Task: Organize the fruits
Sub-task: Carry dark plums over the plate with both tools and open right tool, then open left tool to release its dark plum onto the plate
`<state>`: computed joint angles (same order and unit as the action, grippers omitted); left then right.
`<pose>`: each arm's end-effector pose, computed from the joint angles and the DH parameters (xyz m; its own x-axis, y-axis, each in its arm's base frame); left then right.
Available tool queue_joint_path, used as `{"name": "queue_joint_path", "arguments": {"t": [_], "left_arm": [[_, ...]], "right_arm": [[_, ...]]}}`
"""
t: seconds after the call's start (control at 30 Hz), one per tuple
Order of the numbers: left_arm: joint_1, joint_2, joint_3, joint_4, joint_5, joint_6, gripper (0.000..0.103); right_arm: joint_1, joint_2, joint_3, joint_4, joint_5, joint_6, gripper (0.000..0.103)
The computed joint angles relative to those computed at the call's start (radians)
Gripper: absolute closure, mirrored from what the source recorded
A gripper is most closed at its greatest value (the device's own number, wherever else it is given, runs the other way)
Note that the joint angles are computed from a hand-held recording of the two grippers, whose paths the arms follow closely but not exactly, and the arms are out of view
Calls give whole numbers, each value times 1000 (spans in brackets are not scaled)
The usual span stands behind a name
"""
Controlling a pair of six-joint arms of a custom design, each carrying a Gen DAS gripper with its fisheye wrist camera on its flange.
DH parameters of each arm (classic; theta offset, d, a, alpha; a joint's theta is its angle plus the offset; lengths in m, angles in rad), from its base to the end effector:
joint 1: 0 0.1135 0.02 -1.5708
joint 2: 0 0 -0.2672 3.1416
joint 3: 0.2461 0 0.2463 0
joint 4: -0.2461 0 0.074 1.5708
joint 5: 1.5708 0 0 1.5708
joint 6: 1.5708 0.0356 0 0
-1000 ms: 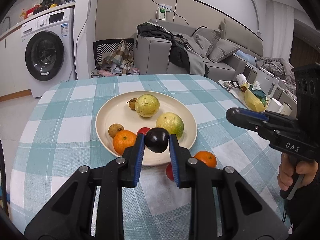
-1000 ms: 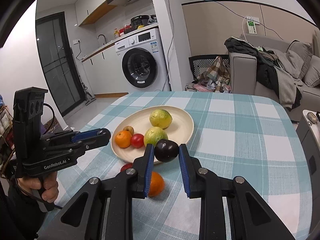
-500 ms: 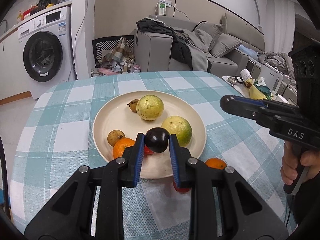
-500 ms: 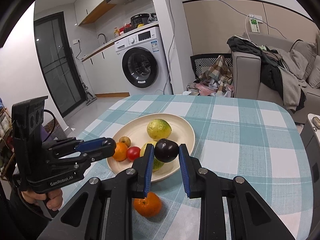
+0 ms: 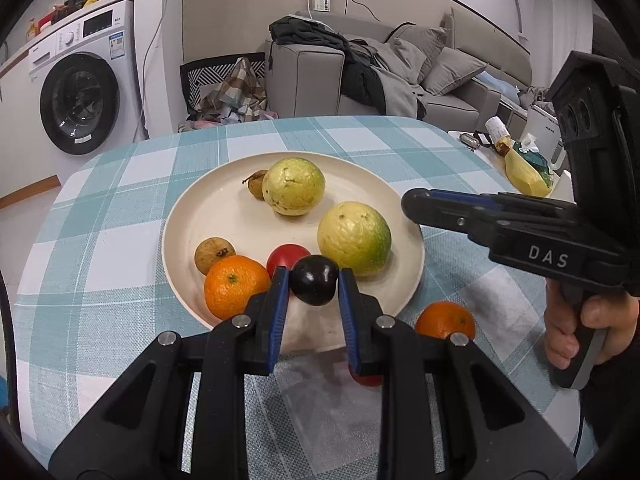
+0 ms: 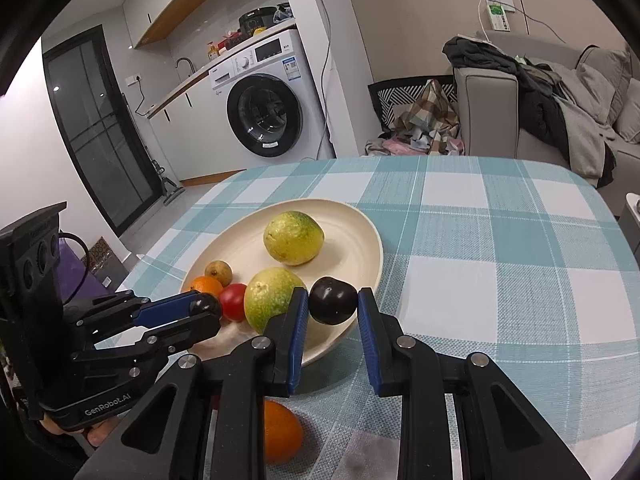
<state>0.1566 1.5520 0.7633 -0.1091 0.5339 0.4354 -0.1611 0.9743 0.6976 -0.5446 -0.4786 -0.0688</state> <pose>0.2904 0.0275 0.1716 -0.6248 0.2689 -0.7330 0.4882 0.8673 -0.0979 0.1882 -0.0140 0.2497 -0.7093 0.0535 -0.7028 -0.2166 0.9324 0.2895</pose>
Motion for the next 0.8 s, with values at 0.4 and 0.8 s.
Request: {"name": "queue_joint_path", "arguments": {"t": [0.4, 0.8], "left_arm": [[-6, 11, -4, 3, -16, -2, 81], [30, -63, -36, -13, 2, -10, 46]], "right_arm": [[32, 26, -16, 50, 32, 16, 77], [-20, -49, -15, 7, 37, 5, 50]]}}
